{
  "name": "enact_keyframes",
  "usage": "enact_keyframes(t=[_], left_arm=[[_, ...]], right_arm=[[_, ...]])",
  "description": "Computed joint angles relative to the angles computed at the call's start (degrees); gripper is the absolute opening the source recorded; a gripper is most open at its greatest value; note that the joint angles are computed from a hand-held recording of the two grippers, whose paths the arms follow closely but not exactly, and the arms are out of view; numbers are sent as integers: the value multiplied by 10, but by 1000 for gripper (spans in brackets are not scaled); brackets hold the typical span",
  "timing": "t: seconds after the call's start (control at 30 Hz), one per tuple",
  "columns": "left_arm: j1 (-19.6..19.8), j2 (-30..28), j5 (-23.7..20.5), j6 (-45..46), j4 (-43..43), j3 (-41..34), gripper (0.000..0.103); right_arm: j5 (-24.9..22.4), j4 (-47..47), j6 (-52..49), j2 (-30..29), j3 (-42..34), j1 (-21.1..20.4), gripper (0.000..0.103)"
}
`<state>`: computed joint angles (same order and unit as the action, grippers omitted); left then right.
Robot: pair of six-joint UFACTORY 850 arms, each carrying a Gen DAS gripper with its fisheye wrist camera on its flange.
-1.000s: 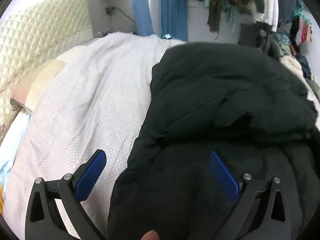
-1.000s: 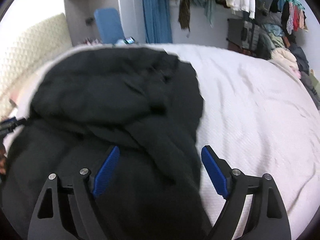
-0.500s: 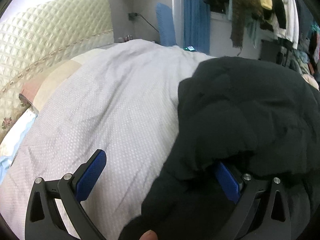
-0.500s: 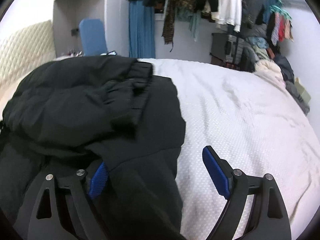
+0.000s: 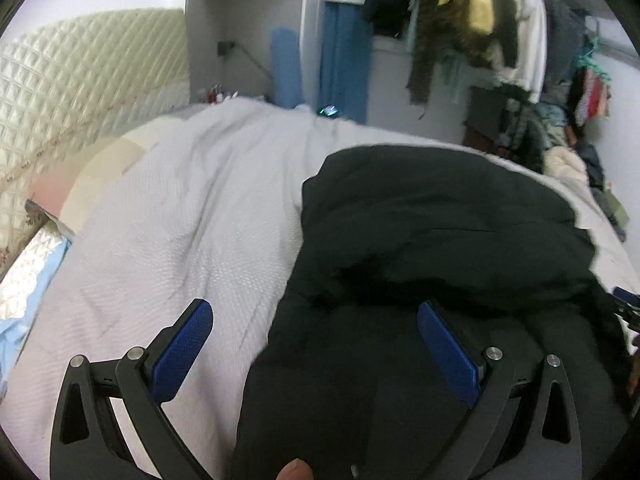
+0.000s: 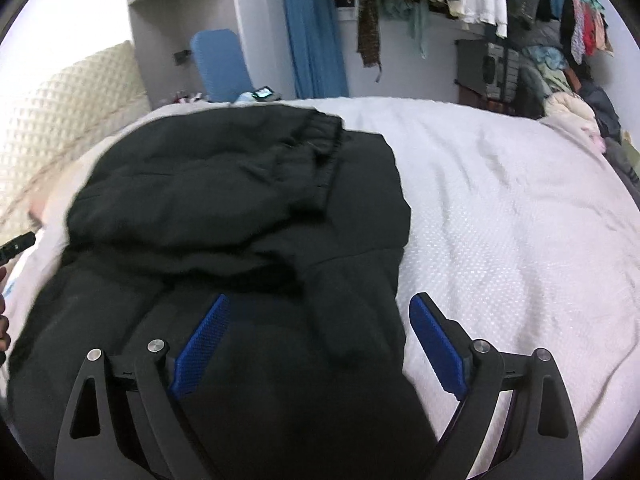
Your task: Fold large clothes
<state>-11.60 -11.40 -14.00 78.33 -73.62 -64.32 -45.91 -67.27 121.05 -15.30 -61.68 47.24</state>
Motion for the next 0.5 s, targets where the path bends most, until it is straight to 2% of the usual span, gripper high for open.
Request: enact_keyframes(t=[0.13,0.2,0.27,0.37,0.5], left_arm=[[32,69,-58,-22,22,56,103],[47,98,-87,-68,74,76,103],[69,117,-134,-105,116,90,103],[98,126,-192,-135,141,100,103],[130,111,-265,-205,191,93,103]], right_arm=[[-25,24,2,26,-1,42,90],[-35,27,13,40,3,61,90],[-31,26,41,58,14,82,92],[-32,64,43,68,14,106,92],[-34,125,60,74,16,124,92]])
